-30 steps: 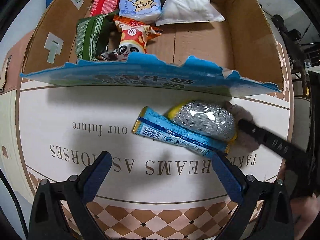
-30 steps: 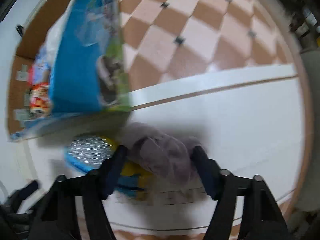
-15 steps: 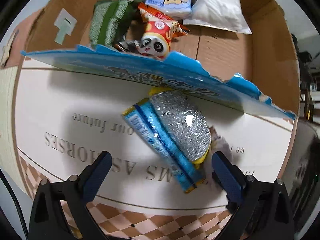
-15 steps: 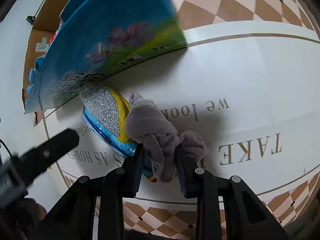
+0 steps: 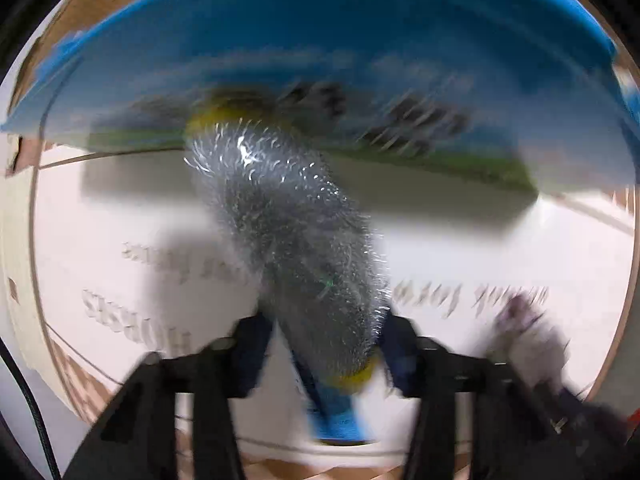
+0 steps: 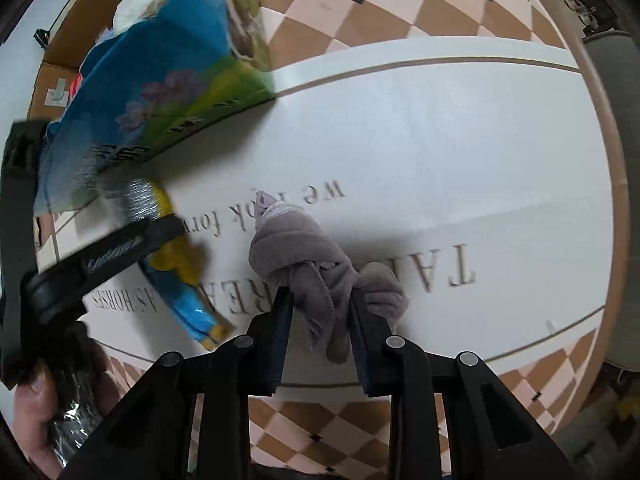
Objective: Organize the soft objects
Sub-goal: 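Grasp the grey sock with the right gripper while the left grasps the scrubber and blue tube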
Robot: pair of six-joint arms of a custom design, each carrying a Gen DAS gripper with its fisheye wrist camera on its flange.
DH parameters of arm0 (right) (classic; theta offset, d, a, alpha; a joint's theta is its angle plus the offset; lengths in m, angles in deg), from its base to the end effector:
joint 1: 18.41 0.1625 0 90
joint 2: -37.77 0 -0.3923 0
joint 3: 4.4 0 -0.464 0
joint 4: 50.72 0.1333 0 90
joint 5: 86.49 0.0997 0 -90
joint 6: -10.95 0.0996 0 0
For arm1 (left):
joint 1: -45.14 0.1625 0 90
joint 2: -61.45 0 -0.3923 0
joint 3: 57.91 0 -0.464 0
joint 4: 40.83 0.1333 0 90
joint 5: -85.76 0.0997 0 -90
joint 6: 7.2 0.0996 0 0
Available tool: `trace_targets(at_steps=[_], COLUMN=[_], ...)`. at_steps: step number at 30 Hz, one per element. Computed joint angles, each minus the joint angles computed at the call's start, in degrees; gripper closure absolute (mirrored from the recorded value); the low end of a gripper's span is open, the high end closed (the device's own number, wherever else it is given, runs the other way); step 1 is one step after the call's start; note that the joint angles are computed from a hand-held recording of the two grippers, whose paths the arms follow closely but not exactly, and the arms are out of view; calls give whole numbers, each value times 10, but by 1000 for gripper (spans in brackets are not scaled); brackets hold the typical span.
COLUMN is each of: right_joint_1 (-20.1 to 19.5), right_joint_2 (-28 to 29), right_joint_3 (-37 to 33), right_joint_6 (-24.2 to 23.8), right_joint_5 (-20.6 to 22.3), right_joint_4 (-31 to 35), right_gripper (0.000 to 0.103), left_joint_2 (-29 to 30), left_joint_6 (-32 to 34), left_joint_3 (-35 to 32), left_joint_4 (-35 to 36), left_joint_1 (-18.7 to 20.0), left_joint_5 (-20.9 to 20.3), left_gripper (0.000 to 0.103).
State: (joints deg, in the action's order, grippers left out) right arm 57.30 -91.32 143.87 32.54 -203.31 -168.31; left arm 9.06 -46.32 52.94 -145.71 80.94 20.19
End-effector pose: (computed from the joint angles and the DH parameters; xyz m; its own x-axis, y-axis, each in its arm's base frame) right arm 0.0110 -0.3150 0.2412 -0.6991 0.6170 0.3612 0.5393 0.7868 -0.3002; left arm -0.2968 -0.4292 -0.0566 -0.6045 0.4349 -0.6674 0.2657 0.8999 0.3458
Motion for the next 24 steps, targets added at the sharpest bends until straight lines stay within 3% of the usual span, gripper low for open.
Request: trace_targets(at_steps=[7,10,11,13,14,15,16,18,24], right_joint_1=[-9,-14,-16,-28,-37,-43,-42,-40,-37], right_joint_2=[-39,-40,-39,-43,-48,-53,-53,-46,-30], right_joint_3=[19,22,20,17,16,15,12,6,-10], right_joint_6=[-22,-39,-41,-49,-57,-60,-58,-65,-72], right_joint_5=[-3,3,7,17,23,29,30,27,20], right_joint_4=[46,46,45,42,40,41,41,38,44], right_gripper=[76,75,73,57,44,36,34,33,33], left_joint_2=[-69,-91,-103,-130,-140,-146,-150,-144,-87], left_joint_6=[30,41,46,43,36,33,28,27,35], left_joint_3=[43,45,46,42,40,37,35,26,-19], left_joint_4=[57,64,56,41,33,27,21,17,65], left_joint_1=[12,23,35,61,70,76,77,74,92], left_joint_5=[19,-1,-15,-72,-96,-109,-114,-105,-58], left_gripper=[64,63,63,58,56,49,42,36,36])
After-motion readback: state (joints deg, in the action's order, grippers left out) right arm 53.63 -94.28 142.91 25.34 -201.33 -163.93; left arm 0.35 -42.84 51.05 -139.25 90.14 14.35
